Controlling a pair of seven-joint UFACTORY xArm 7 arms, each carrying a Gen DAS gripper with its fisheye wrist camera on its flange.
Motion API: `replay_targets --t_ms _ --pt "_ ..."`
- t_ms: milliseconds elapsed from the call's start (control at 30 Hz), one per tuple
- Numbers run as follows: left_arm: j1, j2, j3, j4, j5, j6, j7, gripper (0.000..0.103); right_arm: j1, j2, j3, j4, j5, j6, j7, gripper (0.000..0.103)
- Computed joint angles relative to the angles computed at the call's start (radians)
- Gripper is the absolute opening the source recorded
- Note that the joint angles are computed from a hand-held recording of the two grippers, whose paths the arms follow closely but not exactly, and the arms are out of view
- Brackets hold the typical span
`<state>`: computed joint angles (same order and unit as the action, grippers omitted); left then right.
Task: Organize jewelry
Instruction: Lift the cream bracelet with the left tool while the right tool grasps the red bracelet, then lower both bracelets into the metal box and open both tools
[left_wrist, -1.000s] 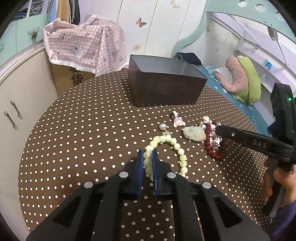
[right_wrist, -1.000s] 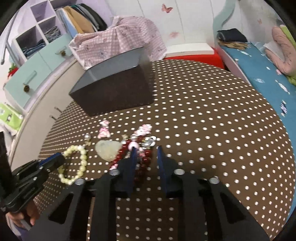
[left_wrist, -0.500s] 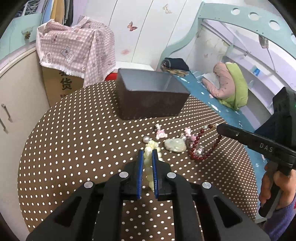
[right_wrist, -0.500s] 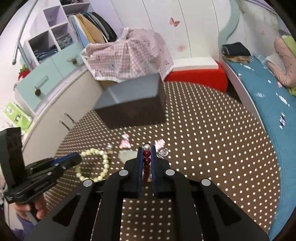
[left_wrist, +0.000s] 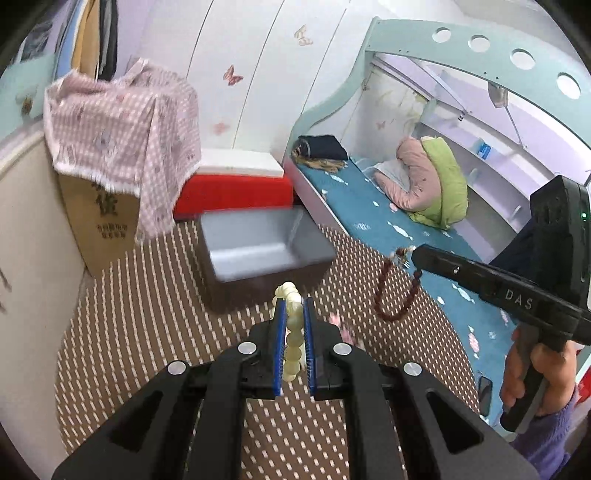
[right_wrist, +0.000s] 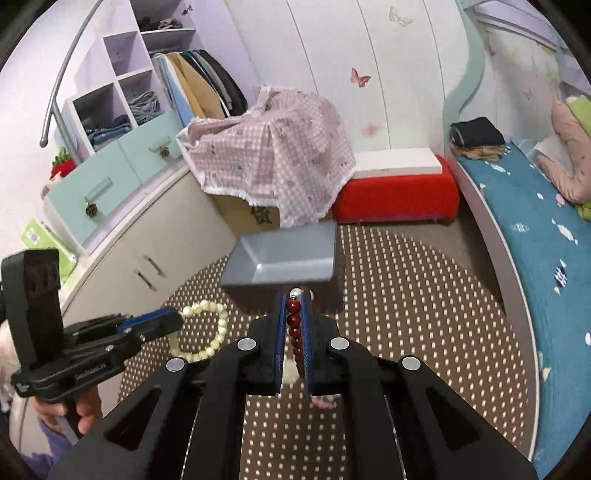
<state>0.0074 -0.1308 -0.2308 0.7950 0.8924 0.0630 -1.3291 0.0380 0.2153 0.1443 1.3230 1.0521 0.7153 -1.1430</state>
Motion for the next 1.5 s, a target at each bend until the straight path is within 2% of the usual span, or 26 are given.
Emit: replay_targets --t_ms 67,200,300,400,467,533,600,767,1100,1200,1233,1300,1500 --pt "-0.021 0.022 0.027 0.035 -0.06 0.006 0.08 0.008 0.012 0.027 0.005 0.045 -0.017 -0.012 0.028 0.009" --pt "-0.086 0.082 0.102 0.102 -0.315 -0.006 0.349 0.008 0.03 0.095 0.032 0.146 -0.046 -0.042 0.083 0.009" --pt "-0.105 0.15 0.132 0.167 -0.497 0.002 0.526 0.008 0.045 0.149 0.057 0.216 -0.078 -0.076 0.125 0.009" --pt "-0.118 0.225 0.158 0.238 -0.591 0.049 0.617 0.008 0.071 0.22 0.078 0.289 -0.145 -0.115 0.193 0.009" --pt "-0.143 0.269 0.194 0.275 -0.594 0.077 0.6 0.008 0.093 0.267 0.086 0.332 -0.206 -0.148 0.242 0.009" --pt "-0.135 0.32 0.188 0.31 -0.664 0.099 0.664 0.008 0.11 0.308 0.092 0.364 -0.268 -0.161 0.289 0.009" --pt "-0.159 0.352 0.216 0.327 -0.669 0.121 0.66 0.008 0.124 0.348 0.094 0.391 -0.325 -0.168 0.337 0.009" --pt "-0.167 0.386 0.227 0.326 -0.724 0.127 0.7 0.008 0.121 0.408 0.119 0.418 -0.427 -0.172 0.412 0.009" --pt "-0.205 0.379 0.266 0.313 -0.696 0.124 0.674 0.01 0.075 0.436 0.147 0.404 -0.508 -0.187 0.477 0.009" --pt "-0.206 0.367 0.267 0.299 -0.694 0.108 0.66 0.024 0.049 0.418 0.167 0.378 -0.489 -0.187 0.464 0.011" --pt "-0.222 0.36 0.283 0.295 -0.672 0.108 0.633 0.032 0.036 0.407 0.178 0.364 -0.475 -0.187 0.449 0.011" --pt "-0.261 0.34 0.329 0.28 -0.593 0.104 0.549 0.041 0.022 0.379 0.185 0.331 -0.454 -0.196 0.427 0.011" --pt "-0.263 0.258 0.332 0.221 -0.447 0.084 0.4 0.044 -0.027 0.269 0.2 0.212 -0.337 -0.209 0.329 0.011"
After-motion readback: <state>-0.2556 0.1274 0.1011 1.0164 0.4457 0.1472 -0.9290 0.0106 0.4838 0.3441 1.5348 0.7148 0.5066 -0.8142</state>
